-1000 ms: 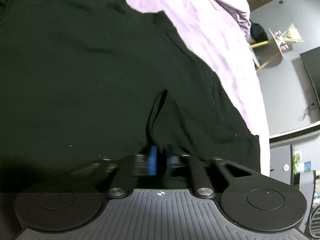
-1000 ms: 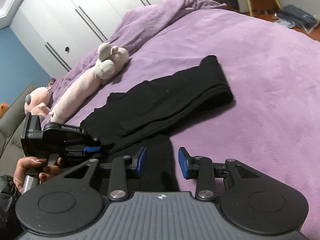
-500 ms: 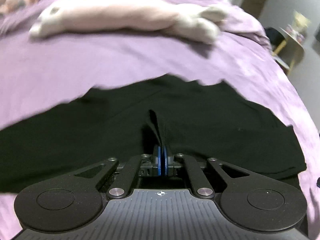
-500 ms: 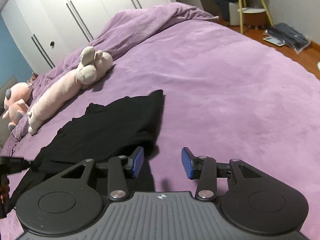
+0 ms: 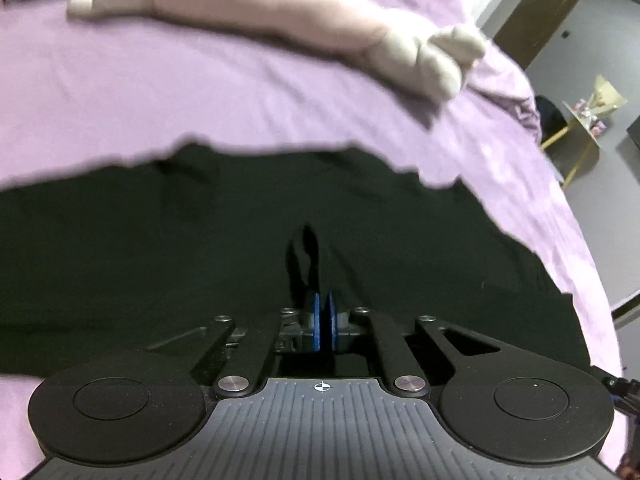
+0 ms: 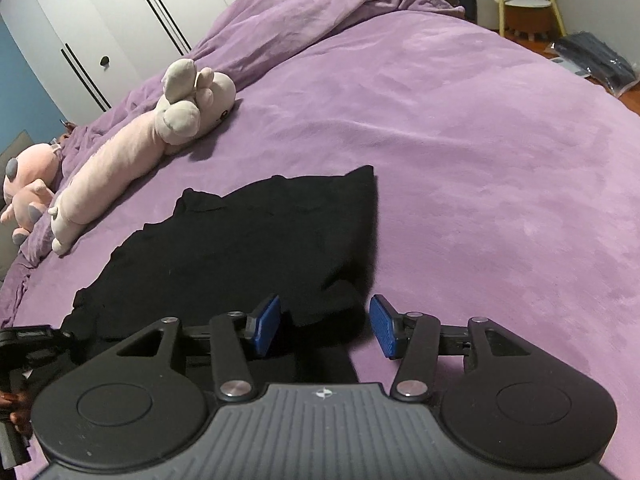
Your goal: Fold small clothes
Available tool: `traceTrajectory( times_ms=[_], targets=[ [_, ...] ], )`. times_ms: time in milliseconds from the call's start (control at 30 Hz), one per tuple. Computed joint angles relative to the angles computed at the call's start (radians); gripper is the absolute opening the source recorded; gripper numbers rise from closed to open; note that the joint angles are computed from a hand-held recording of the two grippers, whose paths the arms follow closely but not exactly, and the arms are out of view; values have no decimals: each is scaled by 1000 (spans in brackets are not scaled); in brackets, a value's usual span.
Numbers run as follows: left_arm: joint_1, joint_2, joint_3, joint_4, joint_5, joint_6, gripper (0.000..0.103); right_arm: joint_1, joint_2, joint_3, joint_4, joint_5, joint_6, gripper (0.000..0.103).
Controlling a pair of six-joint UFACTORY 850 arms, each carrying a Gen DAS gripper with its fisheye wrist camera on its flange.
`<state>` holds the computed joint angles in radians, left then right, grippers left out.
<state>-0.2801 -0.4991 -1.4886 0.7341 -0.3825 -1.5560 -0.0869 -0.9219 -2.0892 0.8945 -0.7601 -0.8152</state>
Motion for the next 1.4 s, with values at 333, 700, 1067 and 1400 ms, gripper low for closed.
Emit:
traceTrajectory(
  times_ms=[333,700,1067,1400],
  targets=[
    [22,45,48,111,-211,-6,7,51,-109,-176,-105,-35,89,52],
    [25,55,93,156,-96,-81,7,107,-18,1,-164,246,-90,4],
    [29,80,130,66,-76,-12,23,84,14,34,-67,225,-163,21],
    [31,82,131,13,-51,-5,19,103,37,80,-179,234,-113,6]
  ],
)
